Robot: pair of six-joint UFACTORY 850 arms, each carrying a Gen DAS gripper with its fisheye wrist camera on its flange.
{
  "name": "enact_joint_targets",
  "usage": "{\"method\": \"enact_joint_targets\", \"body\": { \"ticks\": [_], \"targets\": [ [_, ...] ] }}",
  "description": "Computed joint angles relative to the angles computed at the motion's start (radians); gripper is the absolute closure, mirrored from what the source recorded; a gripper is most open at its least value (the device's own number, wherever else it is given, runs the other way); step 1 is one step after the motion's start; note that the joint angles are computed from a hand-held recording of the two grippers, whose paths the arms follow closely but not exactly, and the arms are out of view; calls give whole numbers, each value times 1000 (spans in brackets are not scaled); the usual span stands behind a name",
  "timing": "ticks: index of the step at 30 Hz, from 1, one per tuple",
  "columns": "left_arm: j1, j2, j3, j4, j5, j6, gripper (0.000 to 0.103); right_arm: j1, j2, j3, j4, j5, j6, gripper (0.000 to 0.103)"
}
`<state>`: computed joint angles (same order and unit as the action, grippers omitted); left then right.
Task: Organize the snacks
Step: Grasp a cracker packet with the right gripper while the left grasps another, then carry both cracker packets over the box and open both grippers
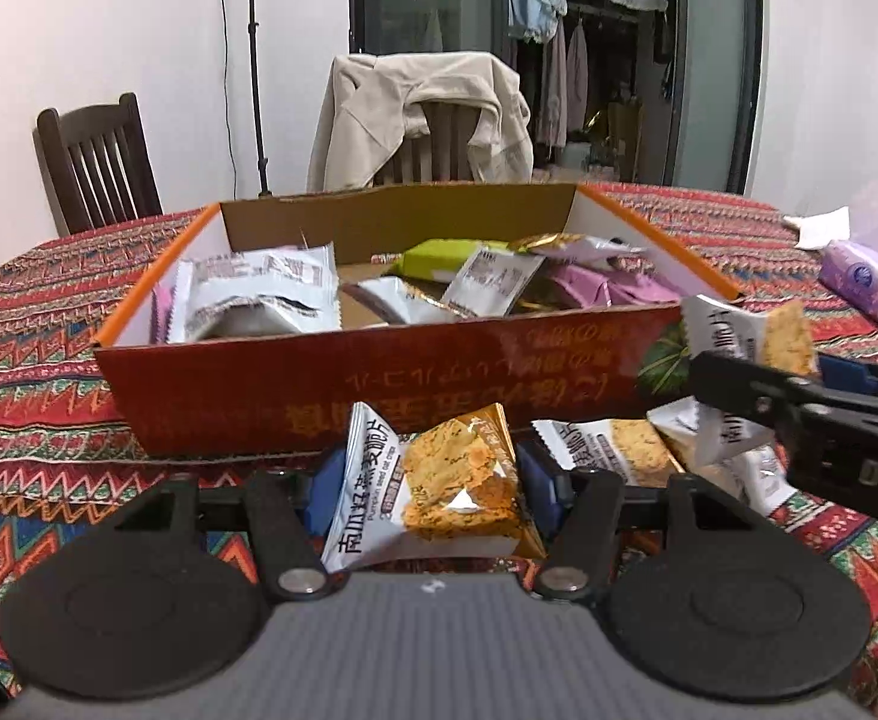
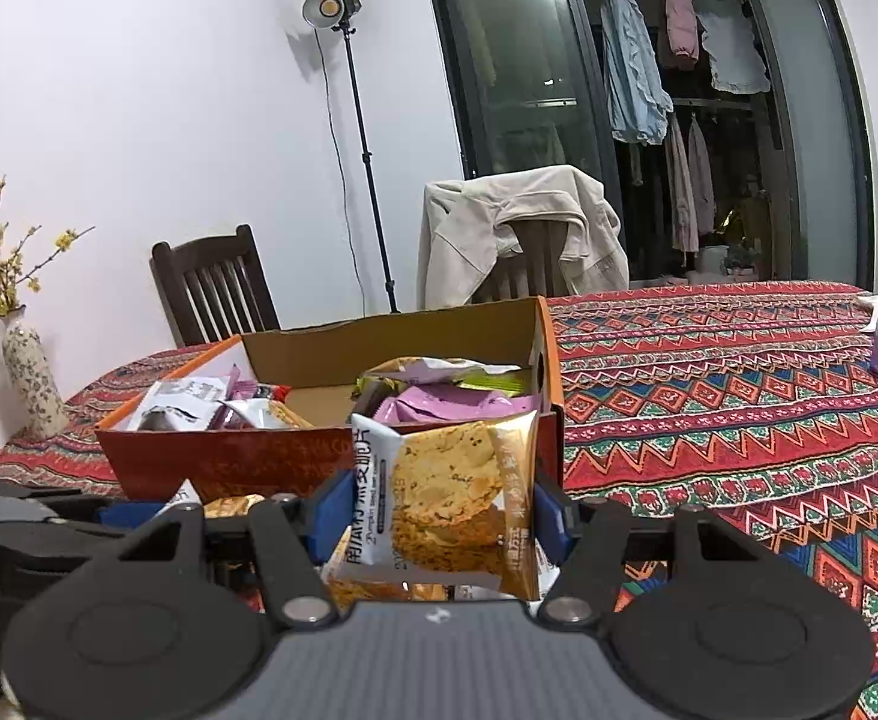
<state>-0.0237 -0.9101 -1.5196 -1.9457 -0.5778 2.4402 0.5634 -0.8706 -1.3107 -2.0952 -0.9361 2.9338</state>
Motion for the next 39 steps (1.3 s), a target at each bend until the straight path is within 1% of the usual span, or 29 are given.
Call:
{"method": "enact_joint_targets", "body": {
  "ticks": [6, 12, 18, 22, 25, 28, 31, 35, 39],
  "targets": [
    [23, 35, 40, -49, -56, 40, 41, 6, 8, 5, -16, -25, -6, 42],
    [37, 69, 53, -123, -117, 92, 41, 11, 50, 24, -30, -47, -21, 42],
    [22, 78, 25, -189, -129, 129, 41, -6, 78, 6, -58, -54, -57, 43],
    [1, 63, -31, -226, -119, 119, 41, -36, 81, -42, -65, -31, -88, 43],
    [-17, 45, -76, -272, -96, 148, 41, -58, 58, -105, -53, -14, -150, 43],
    [-35, 19, -127, -337, -80, 179, 41, -84, 20, -185, -28, 20, -208, 43],
    [-48, -23, -205, -354, -56, 138, 41, -108, -24, -268, 4, 60, -253, 43],
    [-61, -85, -309, -343, -15, 69, 41, -128, -92, -375, 60, 70, -315, 43],
    [-69, -142, -380, -369, 1, 89, 41, -146, -141, -433, 64, 94, -333, 43]
  ]
}}
